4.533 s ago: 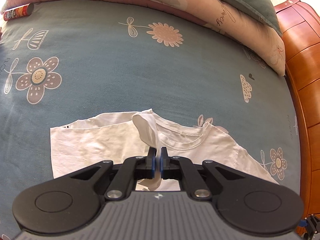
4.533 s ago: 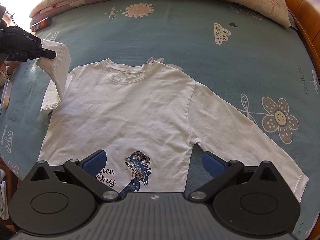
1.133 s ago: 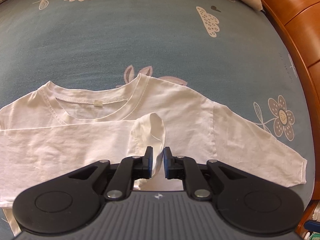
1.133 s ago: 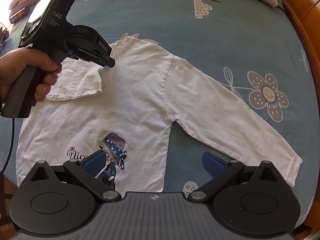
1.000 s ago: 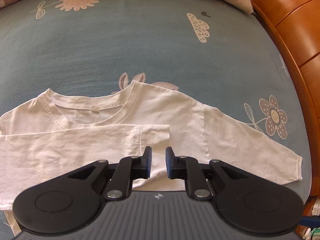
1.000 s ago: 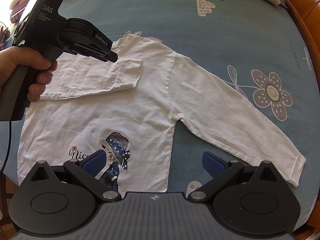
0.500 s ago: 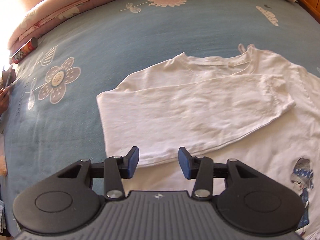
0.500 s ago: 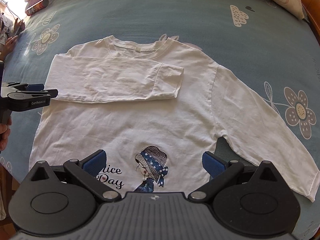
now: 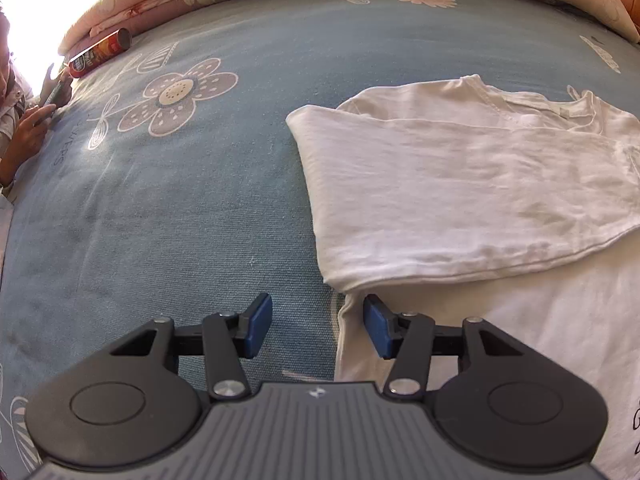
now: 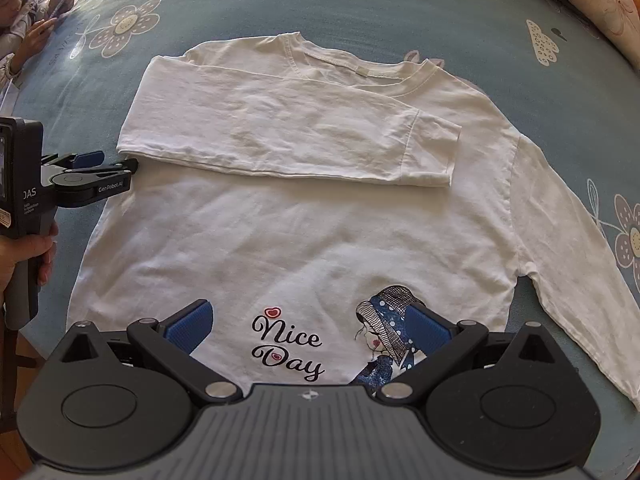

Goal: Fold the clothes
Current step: 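Move the right gripper to the cuff of the other sleeve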

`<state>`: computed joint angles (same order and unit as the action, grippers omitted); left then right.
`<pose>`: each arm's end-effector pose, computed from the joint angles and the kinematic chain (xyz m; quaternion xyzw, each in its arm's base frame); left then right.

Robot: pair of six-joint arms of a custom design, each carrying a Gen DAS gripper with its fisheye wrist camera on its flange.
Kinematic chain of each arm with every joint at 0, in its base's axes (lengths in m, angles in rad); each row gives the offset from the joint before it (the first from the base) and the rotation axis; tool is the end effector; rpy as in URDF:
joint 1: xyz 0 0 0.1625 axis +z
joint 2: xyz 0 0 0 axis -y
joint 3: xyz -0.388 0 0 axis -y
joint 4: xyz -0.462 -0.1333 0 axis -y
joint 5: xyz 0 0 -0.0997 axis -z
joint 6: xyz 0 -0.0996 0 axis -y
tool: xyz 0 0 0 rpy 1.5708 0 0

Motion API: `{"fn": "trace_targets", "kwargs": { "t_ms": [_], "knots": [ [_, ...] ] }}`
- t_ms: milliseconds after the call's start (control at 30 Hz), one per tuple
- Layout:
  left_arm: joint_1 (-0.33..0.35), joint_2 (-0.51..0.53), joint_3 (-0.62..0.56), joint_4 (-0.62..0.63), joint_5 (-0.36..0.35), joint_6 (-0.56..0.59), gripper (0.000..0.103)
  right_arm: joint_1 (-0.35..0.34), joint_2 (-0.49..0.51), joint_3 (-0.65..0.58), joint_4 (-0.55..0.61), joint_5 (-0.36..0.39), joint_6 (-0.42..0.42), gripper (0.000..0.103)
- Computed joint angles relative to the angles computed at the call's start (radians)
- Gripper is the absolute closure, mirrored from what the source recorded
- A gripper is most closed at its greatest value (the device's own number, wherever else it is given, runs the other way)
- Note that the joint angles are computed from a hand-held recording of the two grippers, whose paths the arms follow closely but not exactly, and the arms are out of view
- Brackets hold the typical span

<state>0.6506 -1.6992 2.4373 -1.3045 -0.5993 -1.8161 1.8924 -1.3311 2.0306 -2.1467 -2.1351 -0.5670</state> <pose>-0.1067 -0.3521 0.1222 -0.1332 0.7960 -0.3152 0.4993 0.2448 -0.4815 0.1461 0.4276 -0.8582 -0.0929 0.2685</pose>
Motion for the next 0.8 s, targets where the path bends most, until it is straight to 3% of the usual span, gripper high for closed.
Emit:
{"fn": "trace_targets", "kwargs": {
  "t_ms": [267,433,567,667,800],
  "knots": [
    [-0.063,0.025,0.007,0.182,0.106,-0.129,0.049,0.031,0.028,0.038,-0.034,0.006,-0.004,0.0],
    [-0.074,-0.018,0.025,0.195,0.112,-0.164,0.049,0.027,0.059,0.043,-0.164,0.042,-0.095,0.004],
    [-0.09,-0.105,0.071,0.129,0.129,-0.179,0.049,-0.02,0.123,-0.034,-0.219,0.064,-0.041,0.006],
    [-0.091,-0.11,0.087,0.094,0.135,-0.173,0.04,-0.072,0.167,-0.095,-0.275,0.111,0.016,0.006],
    [-0.072,-0.101,0.096,0.07,0.101,-0.175,0.04,-0.161,0.234,-0.201,-0.265,0.207,0.214,0.012]
  ]
}}
